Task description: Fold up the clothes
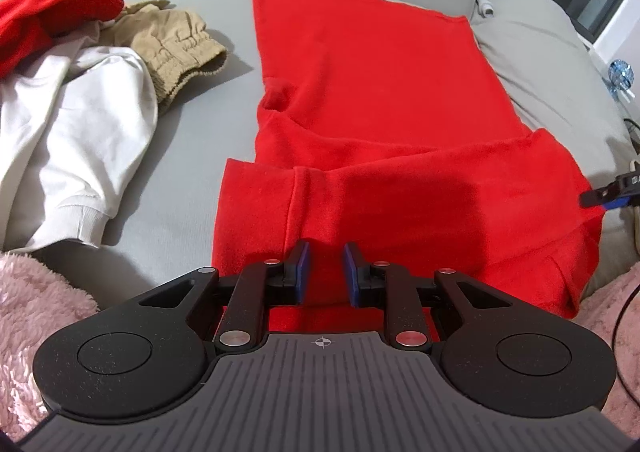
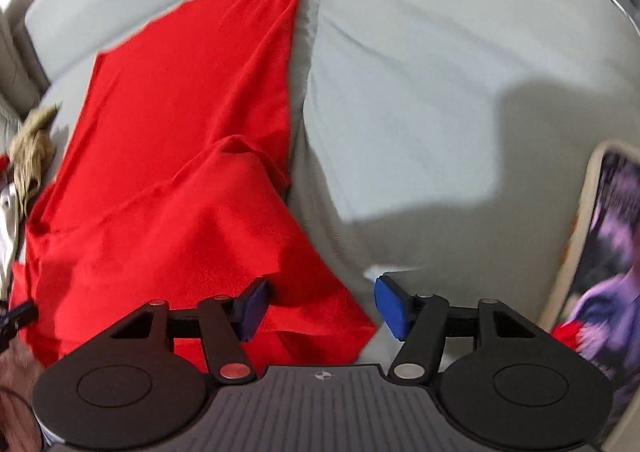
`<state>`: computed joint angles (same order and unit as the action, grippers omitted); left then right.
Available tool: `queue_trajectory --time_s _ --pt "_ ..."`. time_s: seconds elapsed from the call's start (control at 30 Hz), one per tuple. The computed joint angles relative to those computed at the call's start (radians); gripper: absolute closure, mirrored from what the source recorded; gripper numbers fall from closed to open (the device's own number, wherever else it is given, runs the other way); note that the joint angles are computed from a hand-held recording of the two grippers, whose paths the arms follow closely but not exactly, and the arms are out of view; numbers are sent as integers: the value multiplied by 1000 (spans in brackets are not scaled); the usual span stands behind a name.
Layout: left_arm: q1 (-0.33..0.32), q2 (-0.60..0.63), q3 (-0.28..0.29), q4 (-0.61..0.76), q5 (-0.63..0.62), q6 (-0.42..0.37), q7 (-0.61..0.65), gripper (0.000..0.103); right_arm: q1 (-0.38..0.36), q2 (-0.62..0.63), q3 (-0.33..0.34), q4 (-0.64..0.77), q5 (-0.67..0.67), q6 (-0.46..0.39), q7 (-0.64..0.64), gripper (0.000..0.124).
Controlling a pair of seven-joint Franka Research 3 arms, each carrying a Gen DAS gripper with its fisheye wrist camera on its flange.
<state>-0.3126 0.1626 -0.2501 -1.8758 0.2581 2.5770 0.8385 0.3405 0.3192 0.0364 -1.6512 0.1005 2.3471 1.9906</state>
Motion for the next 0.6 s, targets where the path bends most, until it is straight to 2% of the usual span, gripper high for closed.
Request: queue_trajectory --time_s 0.03,0.07,0.1,0.2,0.37,0.4,0.47,0.5,0.53,0.6 --pt "0 0 0 0 0 0 -1 79 -6 -2 9 0 31 -23 2 110" --pt "1 0 0 0 -4 1 0 79 -9 -7 15 -2 52 -42 1 110" --pt "2 0 0 -1 -7 2 1 79 -7 -19 15 -8 47 -48 -8 115" --pt "9 -6 -2 -12 -31 17 12 79 -11 -59 18 -23 50 -68 -43 117" --pt "19 -11 -5 -26 -75 40 29 79 6 -73 3 -12 -20 -148 68 118" --pt "19 -11 -4 -26 -75 39 28 79 20 -52 0 6 -60 -172 101 114" --pt "17 -12 -3 -26 -70 37 26 79 42 10 -5 88 -132 -273 121 114" --pt "15 -13 -3 -27 -65 37 24 79 47 36 -4 125 -145 -316 113 106" --pt "15 -14 -3 -29 -62 39 25 78 45 48 0 149 -133 -336 96 92" --pt "14 -16 -3 -32 -60 43 27 78 48 56 1 184 -130 -355 77 81"
